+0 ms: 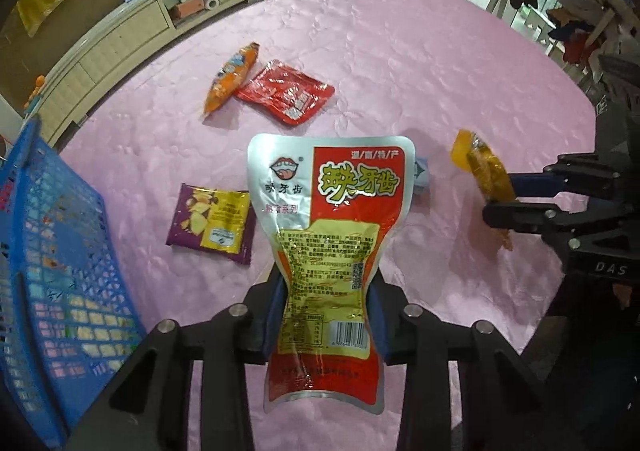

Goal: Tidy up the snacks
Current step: 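Carry the red-silver pouch over the basket and release it with the left gripper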

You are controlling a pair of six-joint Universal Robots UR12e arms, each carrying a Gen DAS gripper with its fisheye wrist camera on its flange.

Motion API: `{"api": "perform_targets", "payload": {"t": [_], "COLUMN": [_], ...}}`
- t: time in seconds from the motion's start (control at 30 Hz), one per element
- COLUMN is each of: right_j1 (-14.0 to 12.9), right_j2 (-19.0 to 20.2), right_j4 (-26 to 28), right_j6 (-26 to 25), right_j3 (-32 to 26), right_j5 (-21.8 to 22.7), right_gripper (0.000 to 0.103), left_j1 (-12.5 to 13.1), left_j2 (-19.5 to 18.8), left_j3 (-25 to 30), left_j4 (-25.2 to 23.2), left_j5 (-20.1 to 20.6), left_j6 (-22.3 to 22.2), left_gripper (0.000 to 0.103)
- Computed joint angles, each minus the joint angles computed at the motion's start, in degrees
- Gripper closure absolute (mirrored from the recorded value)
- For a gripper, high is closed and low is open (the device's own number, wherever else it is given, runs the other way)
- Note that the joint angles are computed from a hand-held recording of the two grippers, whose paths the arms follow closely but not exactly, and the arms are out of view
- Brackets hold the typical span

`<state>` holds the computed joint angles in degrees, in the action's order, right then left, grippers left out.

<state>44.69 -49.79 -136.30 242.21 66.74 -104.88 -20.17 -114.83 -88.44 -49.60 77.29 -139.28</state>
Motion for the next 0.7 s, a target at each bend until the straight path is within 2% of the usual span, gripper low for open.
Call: {"api": "perform_targets", "payload": {"t": [0.23,0.43,0.7], "right_j1": [0.88,1.92,2.55], "right_j2": [1.11,2.77,7.57], "right_j4": [3.25,6.1,10.86], "right_j6": [-3.09,-6.46,-12.52], "right_j3": [-5.33,-11.6,-23.82], "right_j5": [-1.84,-5.43,-7.93], "right_gripper": [0.066,0.066,0.066], "left_j1": [2.26,4.92,8.36], "left_j2": [3.88,7.4,10.62], "left_j3": [-3.26,-5.8,-6.82], "left_j4": [2.72,5.8,9.89], "left_j5": [-3.07,-6.62,-9.73], "left_j6": [-1.5,-1.96,-4.81], "left_gripper": [0.069,0.069,0.069]}}
